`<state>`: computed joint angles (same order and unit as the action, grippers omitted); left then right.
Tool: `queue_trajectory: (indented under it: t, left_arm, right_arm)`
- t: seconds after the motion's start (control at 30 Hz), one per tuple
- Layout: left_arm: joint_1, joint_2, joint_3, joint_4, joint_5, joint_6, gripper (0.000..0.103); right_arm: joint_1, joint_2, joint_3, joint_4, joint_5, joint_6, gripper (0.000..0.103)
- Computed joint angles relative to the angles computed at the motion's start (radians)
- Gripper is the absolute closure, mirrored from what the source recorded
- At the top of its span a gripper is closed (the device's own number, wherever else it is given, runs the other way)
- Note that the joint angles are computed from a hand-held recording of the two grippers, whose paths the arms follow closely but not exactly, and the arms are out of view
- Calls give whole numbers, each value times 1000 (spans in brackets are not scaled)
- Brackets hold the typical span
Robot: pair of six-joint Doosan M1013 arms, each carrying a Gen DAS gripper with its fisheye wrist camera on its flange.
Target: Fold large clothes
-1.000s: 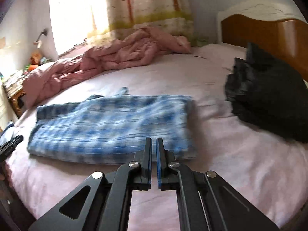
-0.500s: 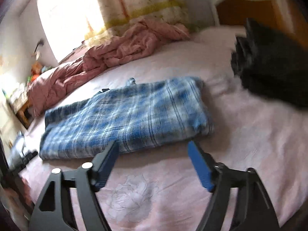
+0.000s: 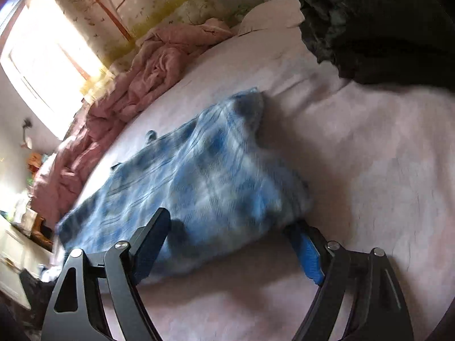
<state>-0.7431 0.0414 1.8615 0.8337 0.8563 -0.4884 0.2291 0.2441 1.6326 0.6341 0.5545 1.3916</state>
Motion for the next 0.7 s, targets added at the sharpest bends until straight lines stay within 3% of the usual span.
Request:
queue_trajectory:
  t: [0.03, 0.07, 0.17, 0.27, 0.4, 0.47, 0.6, 0.7]
  left_arm:
    - [-8, 1, -1, 11, 23, 0, 79]
    - [-7, -10, 13, 15, -6, 2, 85]
    - [-27, -41, 46, 79, -29, -64, 88]
    - [-86, -53, 35, 130, 62, -43, 88]
    - [-156, -56, 43, 156, 120, -61, 87]
    - [-174, -44, 35, 136, 161, -37, 75]
    - [-194, -21, 8, 113, 264, 54, 63]
    - [-234, 11, -15, 148, 388, 98, 42]
  right_arm:
    - [16, 3, -12, -124, -14, 89, 56]
    - [28, 1, -15, -195, -30, 131, 70]
    - [42, -26, 13, -231, -98, 105, 88]
    - [36, -87, 67, -72, -154, -141, 90]
    - [18, -157, 121, -37, -154, -188, 90]
    - [5, -170, 137, -68, -132, -137, 89]
    - [-26, -144, 128, -84, -33, -52, 85]
    - [-45, -133, 125, -3, -3, -87, 77]
